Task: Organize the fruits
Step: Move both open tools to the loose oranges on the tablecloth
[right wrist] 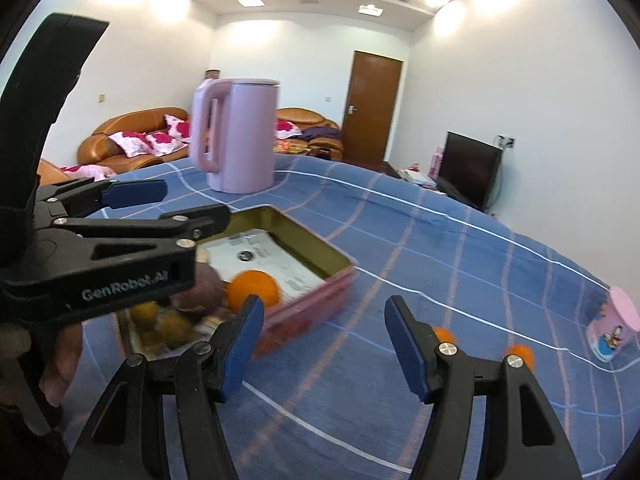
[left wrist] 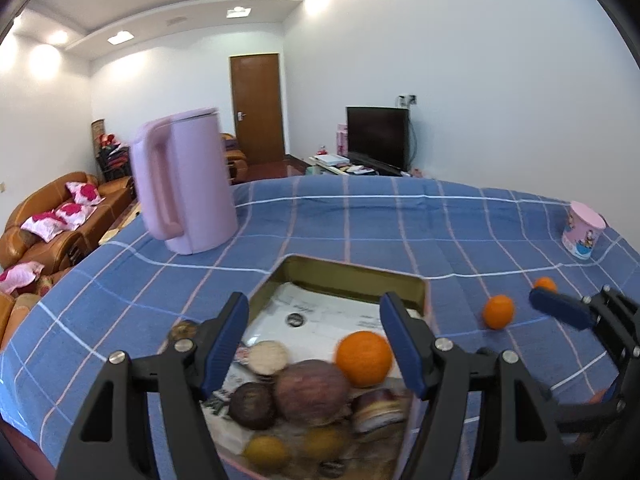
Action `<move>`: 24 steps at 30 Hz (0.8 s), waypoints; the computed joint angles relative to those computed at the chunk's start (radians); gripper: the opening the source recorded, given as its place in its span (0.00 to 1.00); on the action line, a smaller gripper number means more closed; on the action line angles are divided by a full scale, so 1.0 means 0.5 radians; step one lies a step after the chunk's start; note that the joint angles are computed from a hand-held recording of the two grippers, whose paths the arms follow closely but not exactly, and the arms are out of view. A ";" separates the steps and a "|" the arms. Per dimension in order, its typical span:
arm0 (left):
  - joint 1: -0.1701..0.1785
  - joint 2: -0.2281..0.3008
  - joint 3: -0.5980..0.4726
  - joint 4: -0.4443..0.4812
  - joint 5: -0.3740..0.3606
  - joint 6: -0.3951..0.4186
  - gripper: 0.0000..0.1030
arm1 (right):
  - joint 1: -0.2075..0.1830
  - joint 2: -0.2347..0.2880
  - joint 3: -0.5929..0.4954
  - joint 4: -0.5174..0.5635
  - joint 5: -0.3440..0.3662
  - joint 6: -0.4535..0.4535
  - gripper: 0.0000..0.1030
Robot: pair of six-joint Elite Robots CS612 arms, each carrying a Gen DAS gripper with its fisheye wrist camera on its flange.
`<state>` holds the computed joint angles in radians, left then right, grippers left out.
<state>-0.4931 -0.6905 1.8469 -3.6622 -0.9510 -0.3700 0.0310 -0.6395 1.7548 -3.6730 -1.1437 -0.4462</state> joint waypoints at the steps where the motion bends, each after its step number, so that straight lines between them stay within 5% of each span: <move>1: -0.012 0.001 -0.014 0.011 -0.005 0.024 0.68 | -0.021 -0.002 0.002 -0.014 -0.026 0.014 0.63; 14: -0.083 0.079 -0.328 0.401 -0.229 0.093 0.69 | -0.163 0.035 -0.224 0.309 -0.455 0.437 0.62; 24: -0.072 0.153 -0.491 0.648 -0.367 0.105 0.68 | -0.186 0.084 -0.356 0.637 -0.402 0.546 0.62</move>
